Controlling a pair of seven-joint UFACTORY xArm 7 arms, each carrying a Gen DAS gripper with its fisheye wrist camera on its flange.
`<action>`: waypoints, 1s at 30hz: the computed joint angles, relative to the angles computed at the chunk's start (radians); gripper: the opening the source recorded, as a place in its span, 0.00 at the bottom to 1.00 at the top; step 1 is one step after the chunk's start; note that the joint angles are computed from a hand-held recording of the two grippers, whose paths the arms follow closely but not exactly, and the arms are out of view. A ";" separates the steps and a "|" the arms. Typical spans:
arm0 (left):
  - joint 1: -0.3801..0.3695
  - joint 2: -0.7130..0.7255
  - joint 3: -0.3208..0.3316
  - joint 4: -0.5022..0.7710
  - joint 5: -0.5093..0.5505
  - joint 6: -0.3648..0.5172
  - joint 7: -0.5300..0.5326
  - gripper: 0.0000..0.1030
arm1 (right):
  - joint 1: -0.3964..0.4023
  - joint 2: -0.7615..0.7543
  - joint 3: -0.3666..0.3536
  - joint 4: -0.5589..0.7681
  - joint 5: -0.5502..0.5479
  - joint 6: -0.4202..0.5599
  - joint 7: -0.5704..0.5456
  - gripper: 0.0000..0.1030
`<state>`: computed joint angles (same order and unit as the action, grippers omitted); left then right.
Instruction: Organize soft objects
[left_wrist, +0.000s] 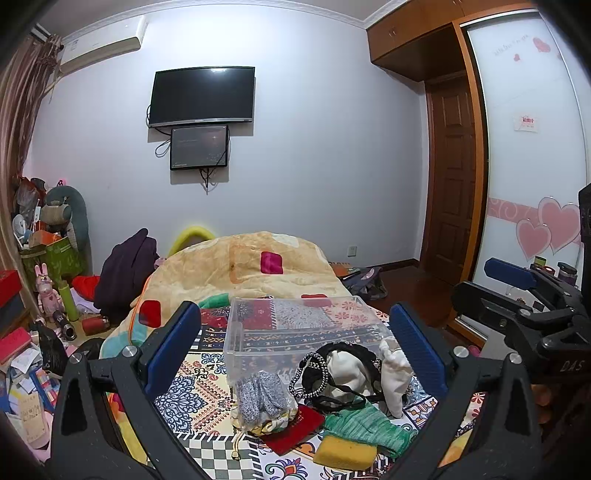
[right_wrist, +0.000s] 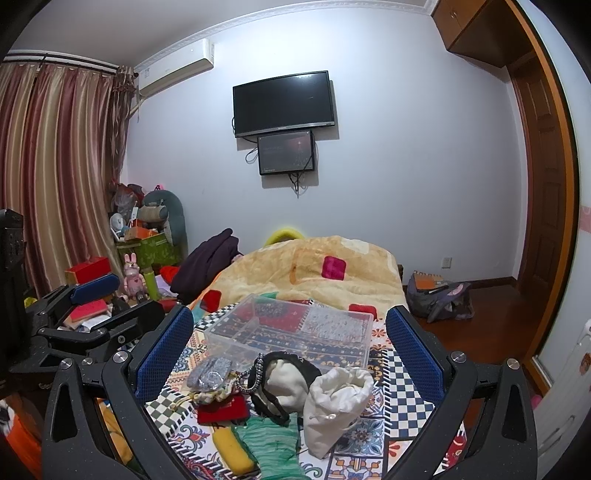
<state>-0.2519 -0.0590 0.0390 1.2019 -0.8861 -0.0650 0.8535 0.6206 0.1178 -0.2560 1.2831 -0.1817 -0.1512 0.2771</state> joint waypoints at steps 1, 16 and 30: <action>0.000 -0.001 0.000 0.001 0.000 0.002 0.001 1.00 | 0.006 0.000 -0.006 0.001 0.000 0.002 0.001 1.00; 0.158 0.112 -0.059 0.066 0.193 0.175 -0.216 1.00 | -0.360 0.077 0.378 0.077 0.149 0.177 -0.154 1.00; 0.294 0.333 -0.128 0.226 0.441 0.388 -0.484 0.77 | -0.410 0.197 0.403 0.198 0.270 0.450 -0.251 0.61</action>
